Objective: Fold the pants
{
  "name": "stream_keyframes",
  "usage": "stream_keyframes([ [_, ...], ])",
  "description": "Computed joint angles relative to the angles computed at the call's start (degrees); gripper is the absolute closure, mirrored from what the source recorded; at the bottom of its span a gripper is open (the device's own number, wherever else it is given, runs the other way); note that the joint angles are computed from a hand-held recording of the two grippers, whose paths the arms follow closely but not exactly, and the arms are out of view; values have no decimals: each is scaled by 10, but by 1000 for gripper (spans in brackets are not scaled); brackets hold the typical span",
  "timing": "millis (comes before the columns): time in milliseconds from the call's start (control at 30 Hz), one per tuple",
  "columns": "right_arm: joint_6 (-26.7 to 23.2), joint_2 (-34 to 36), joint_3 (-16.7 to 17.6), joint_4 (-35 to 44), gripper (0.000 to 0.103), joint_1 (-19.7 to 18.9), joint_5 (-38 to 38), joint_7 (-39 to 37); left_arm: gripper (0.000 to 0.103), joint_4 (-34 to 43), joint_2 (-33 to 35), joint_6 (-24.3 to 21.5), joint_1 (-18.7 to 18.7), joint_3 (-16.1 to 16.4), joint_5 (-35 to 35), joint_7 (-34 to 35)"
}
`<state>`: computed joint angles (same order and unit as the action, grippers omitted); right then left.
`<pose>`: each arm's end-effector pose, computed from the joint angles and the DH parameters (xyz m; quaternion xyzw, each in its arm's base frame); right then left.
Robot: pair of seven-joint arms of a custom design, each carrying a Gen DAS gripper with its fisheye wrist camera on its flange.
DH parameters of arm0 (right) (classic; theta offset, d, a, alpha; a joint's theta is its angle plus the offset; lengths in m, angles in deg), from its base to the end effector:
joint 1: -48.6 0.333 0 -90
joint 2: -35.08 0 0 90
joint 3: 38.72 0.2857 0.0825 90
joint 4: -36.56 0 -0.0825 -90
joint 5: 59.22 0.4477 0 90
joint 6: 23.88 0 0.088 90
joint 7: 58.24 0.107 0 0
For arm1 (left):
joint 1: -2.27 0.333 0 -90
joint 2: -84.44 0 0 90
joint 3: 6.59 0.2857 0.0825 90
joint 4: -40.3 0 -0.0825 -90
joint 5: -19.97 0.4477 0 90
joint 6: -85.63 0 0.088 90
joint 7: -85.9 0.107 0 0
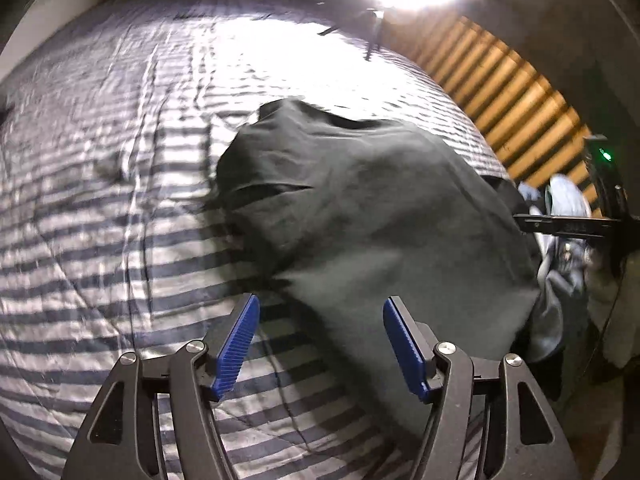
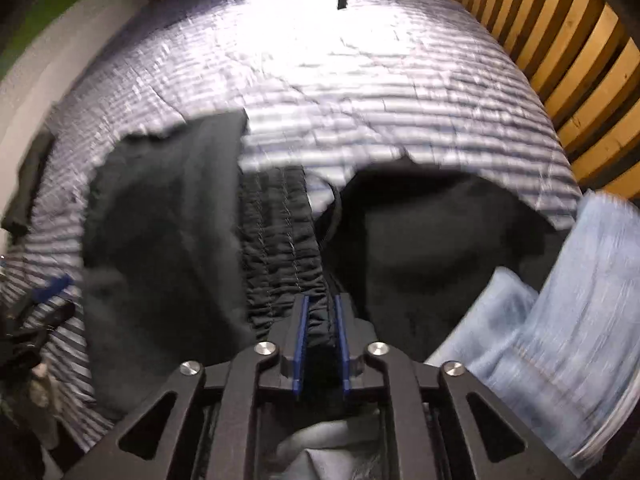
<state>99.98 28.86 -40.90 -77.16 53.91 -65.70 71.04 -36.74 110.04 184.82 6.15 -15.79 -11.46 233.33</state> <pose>0.6169 0.0287 0.4923 -0.4692 0.8702 -0.1020 0.1103 0.7313 -0.0969 0.4453 0.2797 -0.9118 0.2747 0.1218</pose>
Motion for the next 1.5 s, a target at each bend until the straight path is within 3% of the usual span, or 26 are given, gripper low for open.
stream_keyframes([
  [33, 18, -5, 0, -3, 71, -1, -8, 6, 32, 17, 12, -10, -3, 2, 5, -18],
  [67, 48, -9, -1, -7, 55, -3, -15, 8, 31, 28, 20, -16, -5, 3, 9, -30],
  [100, 62, -8, -3, -5, 44, -2, -11, 0, 30, 38, 28, -20, -7, 3, 15, -42],
  [167, 78, 12, -8, 14, 42, 1, 23, -49, 29, 50, 40, -23, -13, 3, 26, -63],
  [367, 26, 106, -1, 101, 41, -12, 68, -126, 26, 94, 82, -35, -26, -1, 46, -126],
  [700, 57, 136, 9, 84, 37, -57, 234, -207, 22, 115, 102, -27, -34, -18, 38, -154],
  [733, 64, 134, 10, 79, 37, -57, 236, -208, 22, 111, 101, -21, -34, -19, 36, -150],
  [800, 76, 127, 11, 71, 45, -54, 224, -206, 50, 94, 90, 0, -41, -17, 44, -144],
  [833, 81, 123, 11, 68, 49, -51, 213, -201, 57, 83, 83, 16, -45, -16, 49, -143],
  [867, 84, 119, 10, 66, 57, -46, 191, -190, 75, 92, 89, 7, -46, -17, 47, -148],
  [900, 88, 115, 10, 64, 66, -42, 168, -179, 86, 108, 100, -8, -47, -18, 45, -157],
  [1000, 98, 101, 12, 64, 87, -28, 108, -156, 93, 80, 80, 12, -43, -20, 36, -152],
  [1133, 79, 102, 18, 83, 91, -7, 36, -126, 95, 8, 21, 52, -34, -23, 13, -107],
  [1367, 102, 90, 23, 82, 92, 9, 27, -64, 95, 32, 3, 14, -9, -17, -31, -85],
  [1500, 123, 88, 30, 89, 93, 23, 28, -41, 95, 95, 28, -21, 18, -7, -43, -88],
])
